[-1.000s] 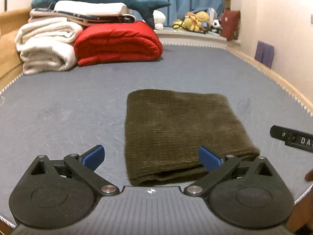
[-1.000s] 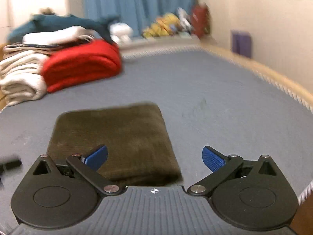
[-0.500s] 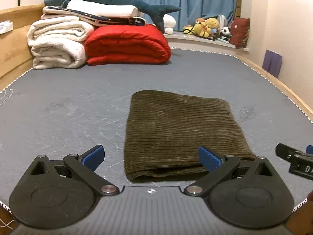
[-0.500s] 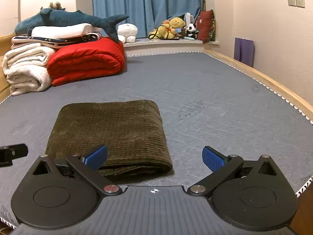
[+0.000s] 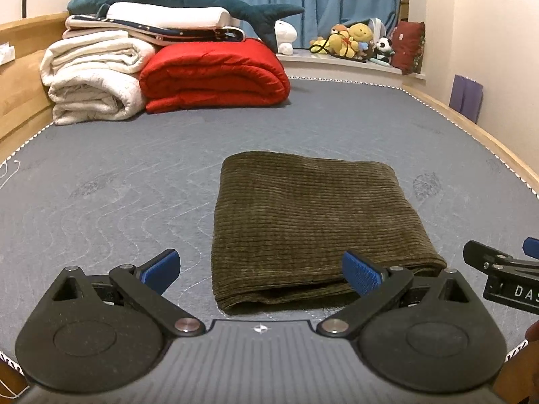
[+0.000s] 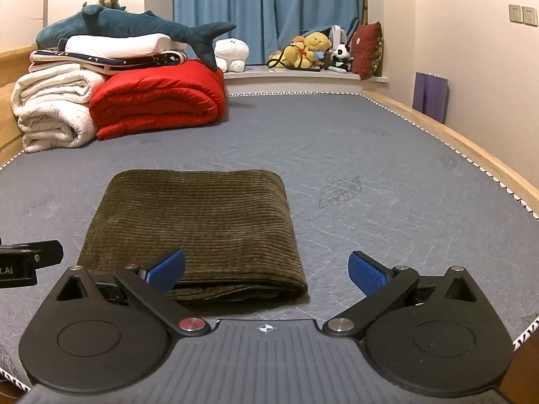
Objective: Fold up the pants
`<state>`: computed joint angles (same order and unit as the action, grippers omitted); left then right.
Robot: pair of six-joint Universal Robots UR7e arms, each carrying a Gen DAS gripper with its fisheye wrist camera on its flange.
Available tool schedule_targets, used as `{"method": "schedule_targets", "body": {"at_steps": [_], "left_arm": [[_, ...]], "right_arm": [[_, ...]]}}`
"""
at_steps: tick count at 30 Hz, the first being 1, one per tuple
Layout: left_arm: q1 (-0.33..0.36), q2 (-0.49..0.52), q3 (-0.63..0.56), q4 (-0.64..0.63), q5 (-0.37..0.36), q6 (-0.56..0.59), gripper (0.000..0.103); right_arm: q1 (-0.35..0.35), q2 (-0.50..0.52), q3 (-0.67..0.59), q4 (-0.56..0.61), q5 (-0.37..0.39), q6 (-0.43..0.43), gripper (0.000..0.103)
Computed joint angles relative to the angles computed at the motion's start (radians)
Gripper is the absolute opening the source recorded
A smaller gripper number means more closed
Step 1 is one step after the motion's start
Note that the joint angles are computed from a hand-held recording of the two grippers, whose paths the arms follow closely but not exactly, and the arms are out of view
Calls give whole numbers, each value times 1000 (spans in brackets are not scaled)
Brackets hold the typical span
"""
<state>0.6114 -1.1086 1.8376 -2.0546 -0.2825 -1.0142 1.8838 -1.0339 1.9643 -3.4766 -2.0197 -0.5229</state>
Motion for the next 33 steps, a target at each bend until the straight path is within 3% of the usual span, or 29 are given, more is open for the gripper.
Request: {"method": "schedule_targets", "body": {"at_steps": [33], "left_arm": [[-9, -22, 12, 2, -5, -20, 103]], "right_arm": [[-8, -9, 1, 16, 29, 15, 102]]}}
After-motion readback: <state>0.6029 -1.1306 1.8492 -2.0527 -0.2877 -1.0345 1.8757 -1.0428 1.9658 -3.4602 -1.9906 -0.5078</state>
